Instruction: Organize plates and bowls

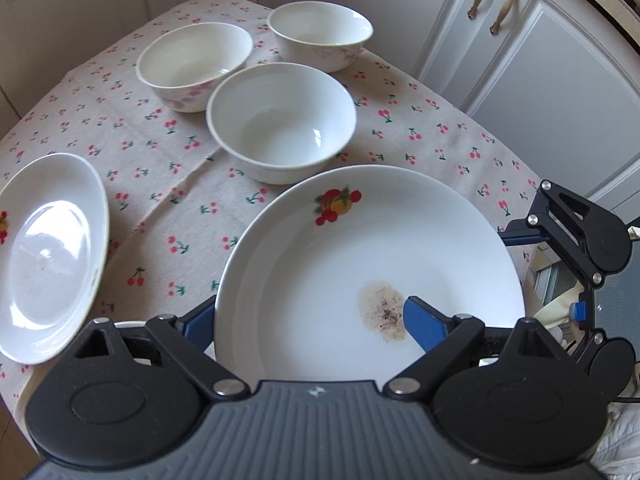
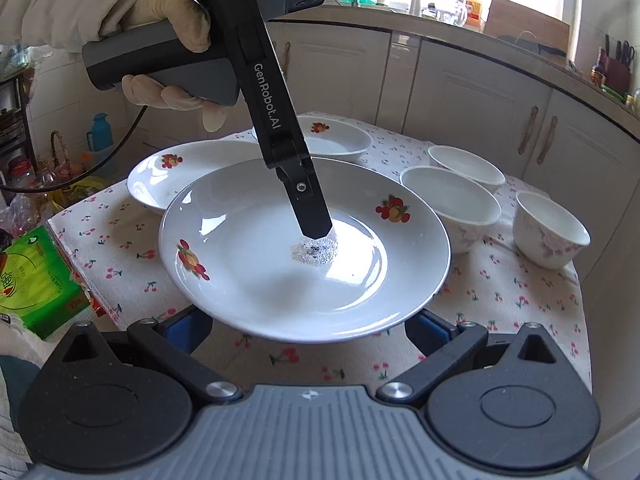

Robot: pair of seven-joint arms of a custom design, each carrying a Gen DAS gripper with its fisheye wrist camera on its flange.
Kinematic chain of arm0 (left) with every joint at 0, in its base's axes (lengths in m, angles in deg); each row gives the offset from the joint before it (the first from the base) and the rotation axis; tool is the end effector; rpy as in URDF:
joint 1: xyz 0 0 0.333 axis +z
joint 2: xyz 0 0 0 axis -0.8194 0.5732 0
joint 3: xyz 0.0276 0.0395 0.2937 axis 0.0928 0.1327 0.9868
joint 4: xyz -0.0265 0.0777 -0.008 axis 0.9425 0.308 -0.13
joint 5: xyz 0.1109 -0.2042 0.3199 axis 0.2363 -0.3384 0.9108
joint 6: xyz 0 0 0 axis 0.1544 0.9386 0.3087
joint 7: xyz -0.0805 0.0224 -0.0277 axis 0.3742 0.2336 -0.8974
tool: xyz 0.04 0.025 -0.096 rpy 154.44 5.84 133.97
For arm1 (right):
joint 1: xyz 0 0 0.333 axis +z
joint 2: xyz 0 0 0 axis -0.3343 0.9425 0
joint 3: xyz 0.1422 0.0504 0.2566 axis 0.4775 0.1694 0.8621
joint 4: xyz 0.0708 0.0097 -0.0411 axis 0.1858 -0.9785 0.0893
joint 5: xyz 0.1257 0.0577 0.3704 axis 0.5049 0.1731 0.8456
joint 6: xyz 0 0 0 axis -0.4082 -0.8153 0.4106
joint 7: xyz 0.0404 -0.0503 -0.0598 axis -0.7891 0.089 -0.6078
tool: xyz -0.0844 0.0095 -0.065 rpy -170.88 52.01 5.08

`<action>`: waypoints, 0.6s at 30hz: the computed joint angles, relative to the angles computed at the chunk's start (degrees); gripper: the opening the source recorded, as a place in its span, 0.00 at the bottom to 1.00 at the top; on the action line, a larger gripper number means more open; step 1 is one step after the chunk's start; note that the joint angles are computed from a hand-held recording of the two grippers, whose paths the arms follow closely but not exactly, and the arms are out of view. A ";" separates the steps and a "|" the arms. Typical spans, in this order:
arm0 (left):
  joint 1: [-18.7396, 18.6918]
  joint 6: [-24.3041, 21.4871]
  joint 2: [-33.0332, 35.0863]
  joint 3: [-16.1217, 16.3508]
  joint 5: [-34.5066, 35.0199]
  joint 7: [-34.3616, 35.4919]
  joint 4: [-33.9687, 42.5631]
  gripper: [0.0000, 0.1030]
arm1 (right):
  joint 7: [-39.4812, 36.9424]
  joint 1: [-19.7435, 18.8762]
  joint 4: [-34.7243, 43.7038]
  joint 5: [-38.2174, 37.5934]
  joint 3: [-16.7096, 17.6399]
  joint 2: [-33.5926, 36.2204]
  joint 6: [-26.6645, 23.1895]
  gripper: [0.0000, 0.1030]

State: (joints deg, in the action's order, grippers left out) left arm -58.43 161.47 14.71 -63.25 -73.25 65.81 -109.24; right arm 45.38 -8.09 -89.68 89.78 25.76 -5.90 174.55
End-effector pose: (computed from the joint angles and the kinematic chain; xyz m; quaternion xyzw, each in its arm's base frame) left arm 0.6961 -0.1459 0.4905 -0.5829 0.7870 -0.1925 0.0621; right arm 0.6504 0.2848 0.4322 -0.8889 0.1500 -0.1314 0.4123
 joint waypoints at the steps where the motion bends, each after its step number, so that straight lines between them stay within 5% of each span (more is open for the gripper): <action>1: 0.21 0.59 -0.80 0.13 -0.13 -0.21 -1.07 0.91 | -0.08 0.15 0.65 -0.27 0.09 0.30 -0.30 1.00; 18: 4.68 9.71 -14.56 2.38 -5.24 -0.25 -20.59 0.91 | 6.03 4.70 10.66 -9.51 0.80 6.17 -6.49 1.00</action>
